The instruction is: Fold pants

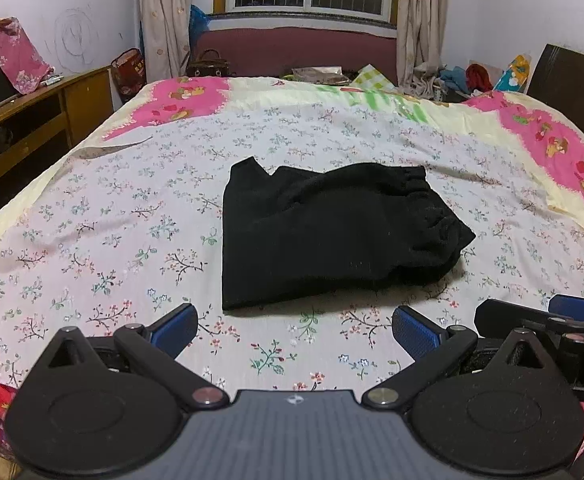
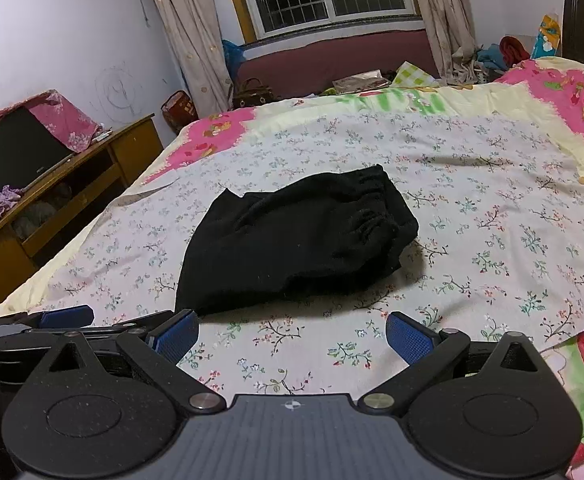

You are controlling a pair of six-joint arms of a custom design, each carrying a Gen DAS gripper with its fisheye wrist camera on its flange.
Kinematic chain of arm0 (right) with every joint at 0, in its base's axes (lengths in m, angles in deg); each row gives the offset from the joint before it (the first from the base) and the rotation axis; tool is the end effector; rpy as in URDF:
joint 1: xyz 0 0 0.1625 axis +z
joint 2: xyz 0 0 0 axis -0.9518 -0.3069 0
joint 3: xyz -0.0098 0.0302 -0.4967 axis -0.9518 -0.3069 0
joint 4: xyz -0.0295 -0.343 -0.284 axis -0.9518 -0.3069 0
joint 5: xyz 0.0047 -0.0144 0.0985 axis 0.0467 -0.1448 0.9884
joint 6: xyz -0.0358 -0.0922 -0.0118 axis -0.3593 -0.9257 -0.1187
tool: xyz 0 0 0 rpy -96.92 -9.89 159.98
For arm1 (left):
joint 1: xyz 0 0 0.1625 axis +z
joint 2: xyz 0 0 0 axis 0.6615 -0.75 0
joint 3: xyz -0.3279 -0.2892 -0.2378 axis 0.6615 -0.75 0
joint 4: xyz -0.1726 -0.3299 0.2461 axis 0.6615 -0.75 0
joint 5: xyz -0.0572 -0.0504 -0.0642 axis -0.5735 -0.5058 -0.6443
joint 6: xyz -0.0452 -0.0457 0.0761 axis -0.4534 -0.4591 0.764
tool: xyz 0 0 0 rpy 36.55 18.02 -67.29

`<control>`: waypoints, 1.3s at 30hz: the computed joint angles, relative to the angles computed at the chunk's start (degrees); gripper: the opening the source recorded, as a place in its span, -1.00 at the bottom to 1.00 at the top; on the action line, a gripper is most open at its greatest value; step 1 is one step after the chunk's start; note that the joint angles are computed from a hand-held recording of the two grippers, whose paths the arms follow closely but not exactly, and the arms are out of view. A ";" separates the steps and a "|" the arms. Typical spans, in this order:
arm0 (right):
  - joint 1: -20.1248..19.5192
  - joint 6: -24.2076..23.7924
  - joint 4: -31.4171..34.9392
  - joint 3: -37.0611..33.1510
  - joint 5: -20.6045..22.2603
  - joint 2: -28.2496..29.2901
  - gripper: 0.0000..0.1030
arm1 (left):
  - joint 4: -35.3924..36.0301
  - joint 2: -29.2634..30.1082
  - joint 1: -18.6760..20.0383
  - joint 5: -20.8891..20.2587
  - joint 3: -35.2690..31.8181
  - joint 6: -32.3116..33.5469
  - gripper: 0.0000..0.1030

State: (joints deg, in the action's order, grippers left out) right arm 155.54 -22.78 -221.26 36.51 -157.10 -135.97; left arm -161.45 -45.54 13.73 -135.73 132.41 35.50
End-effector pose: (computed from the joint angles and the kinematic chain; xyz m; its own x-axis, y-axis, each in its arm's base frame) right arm 0.0150 -0.7948 0.3125 -0.8523 0.0751 0.5176 -0.3731 0.6062 -0.7023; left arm -0.3306 -0.8237 -0.0306 -0.7346 0.2318 -0.6376 0.6062 0.6463 -0.4634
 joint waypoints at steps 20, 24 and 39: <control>-0.40 0.64 0.45 0.61 0.67 -0.52 0.75 | -0.27 -0.48 -0.14 -0.48 1.11 -1.53 1.00; -0.42 0.85 0.69 0.62 0.78 -0.55 0.75 | -0.89 -0.41 -0.20 -0.30 1.15 -0.49 1.00; -0.19 1.25 0.47 1.21 0.06 -0.42 0.75 | 1.17 -0.71 0.04 -0.30 1.48 -2.10 1.00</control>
State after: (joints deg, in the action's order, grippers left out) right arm 155.35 -21.54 -220.78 37.72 -157.03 -136.38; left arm -160.28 -46.25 13.76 -136.03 133.89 33.40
